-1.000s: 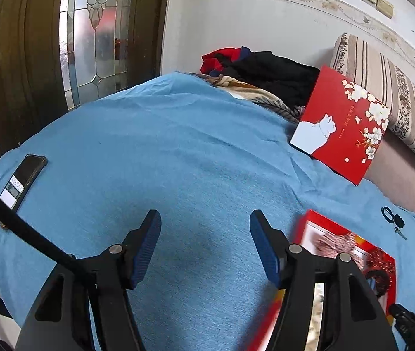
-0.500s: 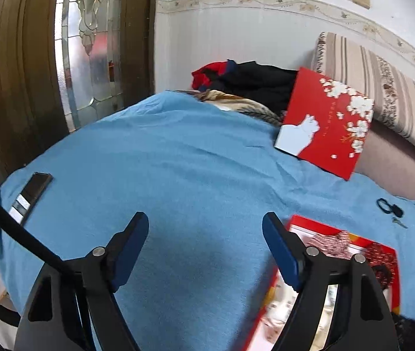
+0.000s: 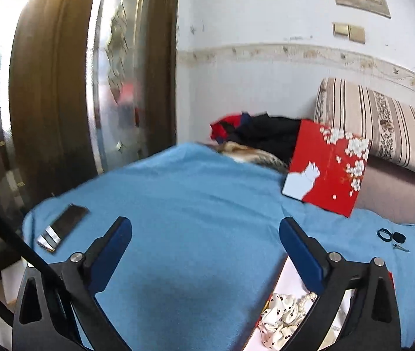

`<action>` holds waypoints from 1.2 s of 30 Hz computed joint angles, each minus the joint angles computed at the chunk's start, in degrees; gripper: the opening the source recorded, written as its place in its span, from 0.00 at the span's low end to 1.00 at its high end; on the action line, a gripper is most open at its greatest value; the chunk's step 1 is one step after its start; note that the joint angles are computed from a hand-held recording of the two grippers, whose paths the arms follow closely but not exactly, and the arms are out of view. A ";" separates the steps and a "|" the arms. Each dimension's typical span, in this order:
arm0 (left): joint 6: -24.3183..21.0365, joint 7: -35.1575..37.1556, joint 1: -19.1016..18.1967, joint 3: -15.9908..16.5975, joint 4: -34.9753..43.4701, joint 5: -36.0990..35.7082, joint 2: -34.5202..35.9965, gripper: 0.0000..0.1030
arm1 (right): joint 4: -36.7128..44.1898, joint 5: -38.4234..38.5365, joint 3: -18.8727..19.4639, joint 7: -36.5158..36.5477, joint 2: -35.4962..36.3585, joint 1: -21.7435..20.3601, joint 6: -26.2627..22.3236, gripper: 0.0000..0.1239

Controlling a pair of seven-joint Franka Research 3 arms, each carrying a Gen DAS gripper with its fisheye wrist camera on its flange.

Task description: Organize jewelry

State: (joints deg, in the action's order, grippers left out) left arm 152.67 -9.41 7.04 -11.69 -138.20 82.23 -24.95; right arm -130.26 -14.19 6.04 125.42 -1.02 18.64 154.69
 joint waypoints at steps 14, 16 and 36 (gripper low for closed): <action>1.09 14.50 -5.99 -2.59 -13.42 -19.82 -17.06 1.00 | -9.77 19.19 0.11 -17.00 -9.06 0.75 4.80 0.10; -1.30 16.79 -7.21 -4.11 -14.76 -24.15 -19.41 1.00 | -12.21 23.30 -0.38 -20.21 -11.86 1.24 6.64 0.16; -14.77 26.66 -23.74 -10.54 -15.05 -47.96 -17.96 1.00 | -33.24 11.69 15.96 -7.21 -38.11 -19.45 14.43 0.45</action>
State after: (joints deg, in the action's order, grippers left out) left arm 137.90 17.25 -16.70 -22.23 -153.25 34.27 -42.91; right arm -163.50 -2.50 22.01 118.20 -39.13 -0.81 169.11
